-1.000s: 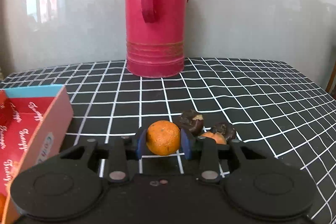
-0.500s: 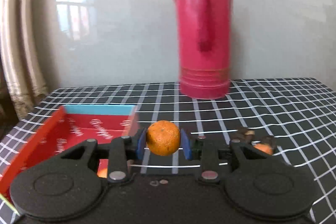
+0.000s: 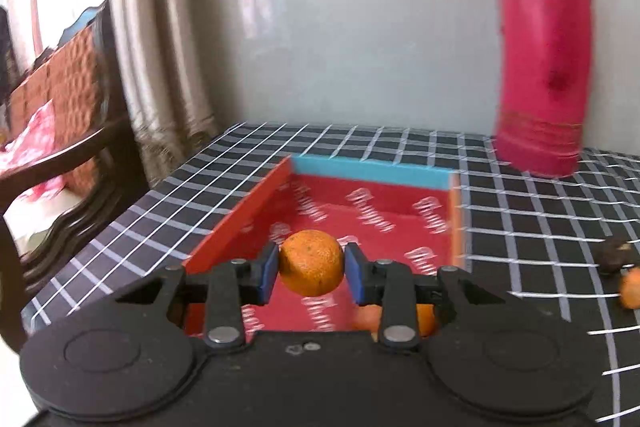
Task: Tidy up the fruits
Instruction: 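Carry the tangerine with the left tool into the box and open, then close the right tool on the brown-orange fruit beside the dark fruits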
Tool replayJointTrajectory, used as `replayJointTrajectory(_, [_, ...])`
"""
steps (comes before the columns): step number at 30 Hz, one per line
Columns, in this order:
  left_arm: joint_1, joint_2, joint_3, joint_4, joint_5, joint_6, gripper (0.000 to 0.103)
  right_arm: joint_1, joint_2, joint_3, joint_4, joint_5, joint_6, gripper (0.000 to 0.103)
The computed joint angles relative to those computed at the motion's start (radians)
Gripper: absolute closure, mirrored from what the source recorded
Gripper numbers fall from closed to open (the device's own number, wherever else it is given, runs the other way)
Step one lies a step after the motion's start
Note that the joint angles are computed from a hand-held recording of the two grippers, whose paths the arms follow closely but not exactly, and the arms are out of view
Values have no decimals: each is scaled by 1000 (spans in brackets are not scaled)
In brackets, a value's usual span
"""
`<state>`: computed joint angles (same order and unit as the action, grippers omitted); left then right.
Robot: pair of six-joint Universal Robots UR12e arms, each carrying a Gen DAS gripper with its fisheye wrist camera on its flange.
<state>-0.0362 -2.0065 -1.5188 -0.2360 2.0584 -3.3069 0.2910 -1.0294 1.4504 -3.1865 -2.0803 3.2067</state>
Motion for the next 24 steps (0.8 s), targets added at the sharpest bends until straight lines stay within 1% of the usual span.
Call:
replayJointTrajectory(3, [10, 5, 0, -58, 15, -26, 77, -2, -4, -4, 53, 70, 17, 0])
replayJointTrajectory(7, [21, 16, -4, -108, 29, -51, 73, -20, -14, -15, 153, 221, 66, 0])
replayJointTrajectory(9, [22, 23, -14, -101, 43, -51, 62, -26, -12, -22, 182, 278, 81, 0])
replayJointTrajectory(10, [23, 24, -17, -95, 47, -46, 45, -29, -10, -26, 194, 300, 89, 0])
replayJointTrajectory(11, [22, 27, -21, -84, 54, -42, 34, -30, -7, -32, 207, 317, 101, 0])
replayJointTrajectory(13, [24, 34, -37, -37, 57, -21, 35, -34, 0, -46, 229, 342, 131, 1])
replayJointTrajectory(17, [27, 47, -56, -4, 50, -11, 33, -39, 17, -80, 276, 355, 204, 1])
replayJointTrajectory(18, [29, 53, -64, 2, 50, -13, 33, -40, 21, -89, 286, 354, 219, 11])
replayJointTrajectory(19, [32, 57, -70, 8, 50, -15, 32, -38, 24, -96, 296, 345, 229, 28])
replayJointTrajectory(20, [36, 58, -72, 13, 52, -17, 32, -40, 31, -110, 316, 344, 236, 34])
replayJointTrajectory(21, [38, 62, -77, 20, 55, -19, 32, -41, 35, -121, 338, 341, 247, 35])
replayJointTrajectory(24, [43, 67, -88, 41, 81, -17, 31, -46, 51, -154, 402, 342, 293, 35])
